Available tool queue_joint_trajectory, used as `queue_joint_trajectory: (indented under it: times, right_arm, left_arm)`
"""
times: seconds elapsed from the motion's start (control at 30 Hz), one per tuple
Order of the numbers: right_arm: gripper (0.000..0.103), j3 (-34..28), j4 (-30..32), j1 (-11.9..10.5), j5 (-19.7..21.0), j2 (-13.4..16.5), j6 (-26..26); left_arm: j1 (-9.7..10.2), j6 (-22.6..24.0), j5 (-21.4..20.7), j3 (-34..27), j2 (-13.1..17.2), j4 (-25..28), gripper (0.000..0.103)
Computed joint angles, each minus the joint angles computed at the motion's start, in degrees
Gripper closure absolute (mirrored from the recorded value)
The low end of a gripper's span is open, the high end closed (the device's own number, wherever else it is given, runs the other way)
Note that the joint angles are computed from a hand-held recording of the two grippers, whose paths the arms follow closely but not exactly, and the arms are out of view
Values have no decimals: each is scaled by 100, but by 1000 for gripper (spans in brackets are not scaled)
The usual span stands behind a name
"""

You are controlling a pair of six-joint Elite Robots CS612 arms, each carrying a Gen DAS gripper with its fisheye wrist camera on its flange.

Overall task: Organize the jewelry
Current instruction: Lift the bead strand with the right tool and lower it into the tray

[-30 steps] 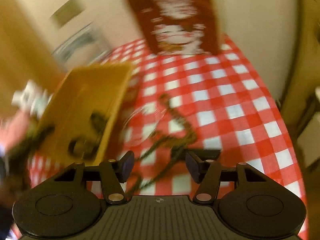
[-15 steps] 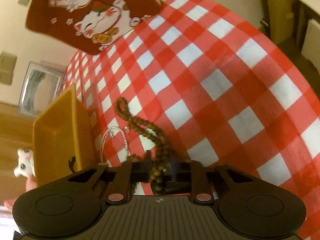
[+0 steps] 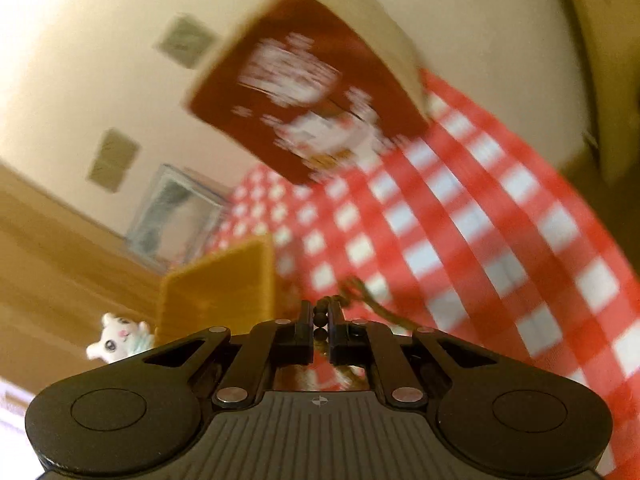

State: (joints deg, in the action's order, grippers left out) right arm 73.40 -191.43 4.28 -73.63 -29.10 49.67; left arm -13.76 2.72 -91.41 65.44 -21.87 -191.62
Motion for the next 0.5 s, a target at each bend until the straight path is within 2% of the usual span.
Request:
queue_joint_trajectory:
  times: [0.3, 0.5]
  right_arm:
    - [97, 110, -331, 151, -522, -474, -1141]
    - [97, 205, -566, 209, -592, -750, -1606]
  left_arm:
    - [3, 13, -13, -20, 10, -17, 100]
    - [4, -8, -37, -18, 15, -57, 100]
